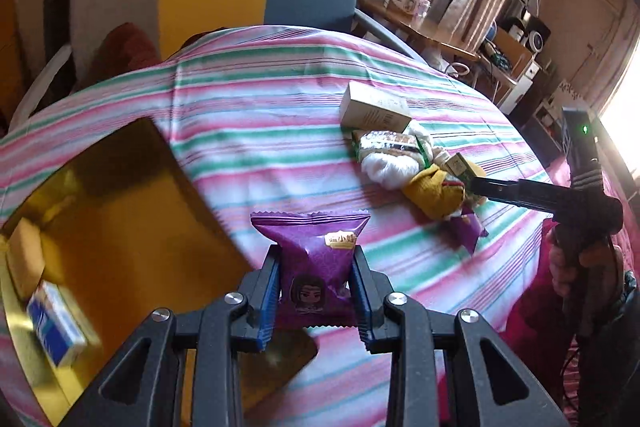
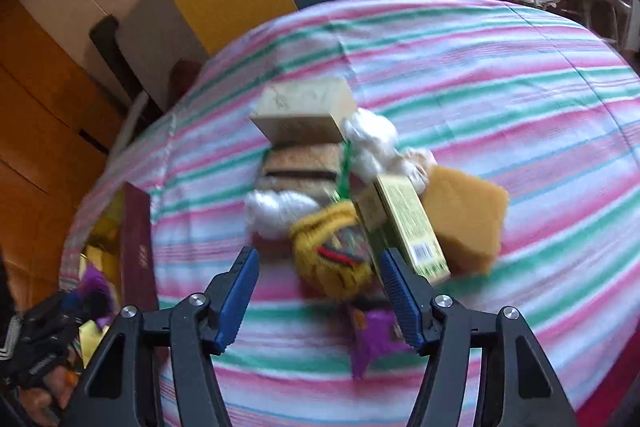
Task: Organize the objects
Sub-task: 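Grasp the purple snack packet with the left tool, then carry the purple packet to the gold tray with the left tool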
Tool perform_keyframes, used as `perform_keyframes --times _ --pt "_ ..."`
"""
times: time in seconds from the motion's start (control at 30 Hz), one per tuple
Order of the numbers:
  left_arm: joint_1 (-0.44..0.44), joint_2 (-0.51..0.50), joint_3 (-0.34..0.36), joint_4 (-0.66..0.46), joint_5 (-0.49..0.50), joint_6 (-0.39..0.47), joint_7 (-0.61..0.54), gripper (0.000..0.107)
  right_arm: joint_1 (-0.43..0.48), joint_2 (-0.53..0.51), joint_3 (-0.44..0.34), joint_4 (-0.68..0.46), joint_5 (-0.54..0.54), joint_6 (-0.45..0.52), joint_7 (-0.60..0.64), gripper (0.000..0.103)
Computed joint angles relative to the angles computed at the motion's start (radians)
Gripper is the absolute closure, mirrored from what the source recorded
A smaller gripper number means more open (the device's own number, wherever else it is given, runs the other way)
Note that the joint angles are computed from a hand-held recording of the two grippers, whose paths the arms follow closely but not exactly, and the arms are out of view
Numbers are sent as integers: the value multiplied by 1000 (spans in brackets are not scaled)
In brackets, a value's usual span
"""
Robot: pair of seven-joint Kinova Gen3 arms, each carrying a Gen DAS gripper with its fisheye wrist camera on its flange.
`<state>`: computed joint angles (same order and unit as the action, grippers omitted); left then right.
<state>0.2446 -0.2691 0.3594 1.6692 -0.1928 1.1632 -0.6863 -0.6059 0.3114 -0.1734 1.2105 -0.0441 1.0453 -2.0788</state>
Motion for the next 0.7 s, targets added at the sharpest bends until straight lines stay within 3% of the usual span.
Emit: perform_keyframes --times 0.13,0.2,0.53,0.57,0.6,0.7 --pt "-10 -68 -9 52 36 0 22 76 24 -12 7 -2 -26 83 -30 30" --pt "-20 -111 -19 82 62 -5 26 76 3 7 14 -37 13 154 -47 24" --pt "-118 -312 -33 169 160 61 8 76 -90 165 46 -235 124 381 -56 17" --pt "-133 -339 -36 172 163 84 8 76 -97 180 48 -251 131 399 -46 23" --pt "-146 -361 -40 175 168 104 4 76 -107 202 50 -277 141 431 -26 52" --pt "-193 -437 -58 178 179 186 -2 76 -148 216 62 -300 179 458 3 59"
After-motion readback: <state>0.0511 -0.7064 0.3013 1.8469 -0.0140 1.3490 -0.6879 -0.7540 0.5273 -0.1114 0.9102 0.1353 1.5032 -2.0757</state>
